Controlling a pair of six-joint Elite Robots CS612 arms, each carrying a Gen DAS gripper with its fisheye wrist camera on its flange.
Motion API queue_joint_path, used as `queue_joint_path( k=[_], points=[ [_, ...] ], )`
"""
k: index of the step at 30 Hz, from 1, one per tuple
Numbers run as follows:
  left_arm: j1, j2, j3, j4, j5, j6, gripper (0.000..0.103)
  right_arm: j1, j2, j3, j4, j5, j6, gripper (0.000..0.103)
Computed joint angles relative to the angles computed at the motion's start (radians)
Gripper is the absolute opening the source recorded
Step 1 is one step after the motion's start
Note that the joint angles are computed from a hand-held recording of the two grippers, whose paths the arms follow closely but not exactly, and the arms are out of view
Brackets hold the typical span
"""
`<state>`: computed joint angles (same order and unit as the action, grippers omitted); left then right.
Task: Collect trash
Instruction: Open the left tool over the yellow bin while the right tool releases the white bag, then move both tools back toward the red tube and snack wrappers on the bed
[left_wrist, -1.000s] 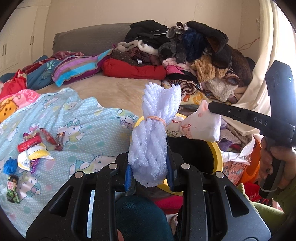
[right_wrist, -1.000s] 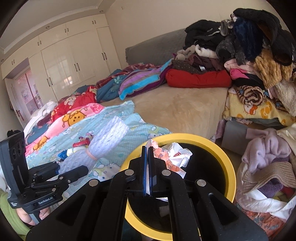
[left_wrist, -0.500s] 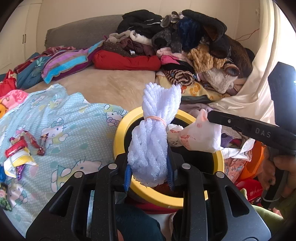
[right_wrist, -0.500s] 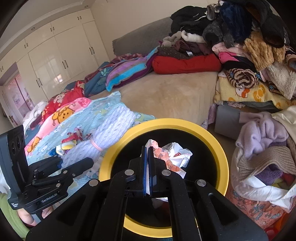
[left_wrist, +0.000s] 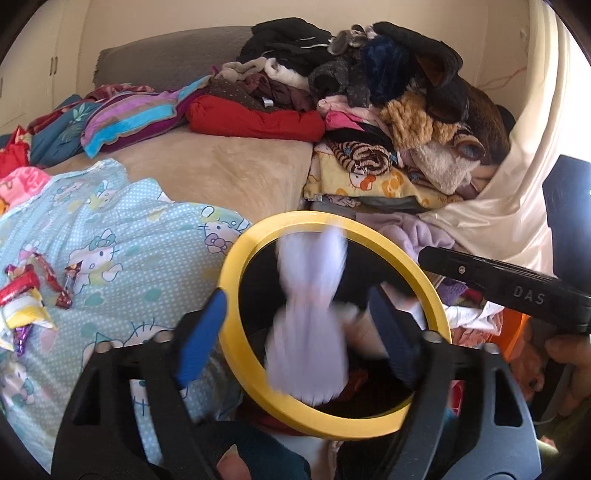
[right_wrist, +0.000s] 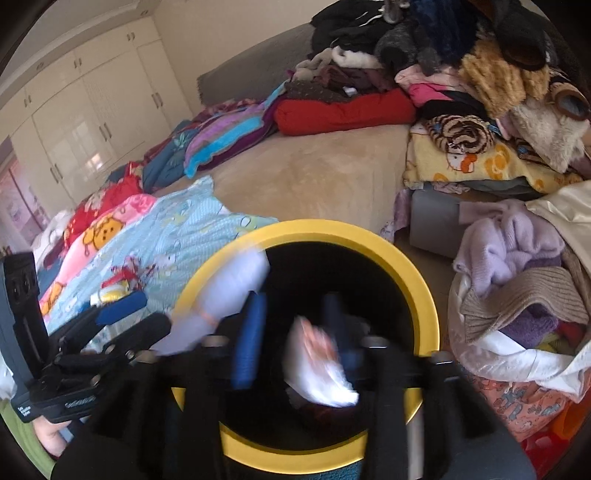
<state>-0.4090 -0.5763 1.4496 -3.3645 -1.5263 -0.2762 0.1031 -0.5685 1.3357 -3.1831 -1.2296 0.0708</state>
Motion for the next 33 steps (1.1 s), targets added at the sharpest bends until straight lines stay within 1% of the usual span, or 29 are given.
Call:
queue_joint_path(
  k=[2, 4, 6, 7, 10, 12, 16, 19, 22, 27, 33],
  points=[
    [0.002, -0.004, 0.009, -0.018, 0.009, -0.02, 0.088, 0.0, 0.0, 0.0, -0.008, -0.014, -0.002, 0.045],
    [0.003, -0.007, 0.019, -0.039, 0.01, -0.037, 0.092, 0.004, 0.0, 0.006, -0.037, -0.04, 0.005, 0.054],
    [0.003, -0.012, 0.031, -0.064, 0.022, -0.044, 0.092, 0.008, 0.001, 0.013, -0.08, -0.063, 0.022, 0.068],
    [0.002, -0.015, 0.038, -0.073, 0.035, -0.041, 0.092, 0.011, 0.002, 0.017, -0.106, -0.079, 0.029, 0.07],
    [0.001, -0.024, 0.056, -0.088, 0.061, -0.033, 0.092, 0.016, 0.004, 0.02, -0.147, -0.088, 0.033, 0.075],
    [0.001, -0.03, 0.067, -0.096, 0.075, -0.038, 0.092, 0.022, 0.004, 0.024, -0.179, -0.098, 0.03, 0.081],
    [0.006, -0.04, 0.088, -0.121, 0.087, -0.056, 0.092, 0.034, 0.003, 0.034, -0.231, -0.107, -0.001, 0.085],
    [0.008, -0.047, 0.104, -0.132, 0.11, -0.055, 0.092, 0.044, 0.006, 0.039, -0.258, -0.106, -0.024, 0.087],
    [0.012, -0.054, 0.119, -0.144, 0.14, -0.061, 0.092, 0.056, 0.005, 0.043, -0.261, -0.097, -0.06, 0.087],
    [0.021, -0.065, 0.146, -0.174, 0.171, -0.099, 0.092, 0.073, 0.003, 0.055, -0.286, -0.088, -0.118, 0.088],
    [0.03, -0.075, 0.171, -0.196, 0.2, -0.111, 0.092, 0.088, 0.003, 0.06, -0.289, -0.077, -0.15, 0.088]
  ],
)
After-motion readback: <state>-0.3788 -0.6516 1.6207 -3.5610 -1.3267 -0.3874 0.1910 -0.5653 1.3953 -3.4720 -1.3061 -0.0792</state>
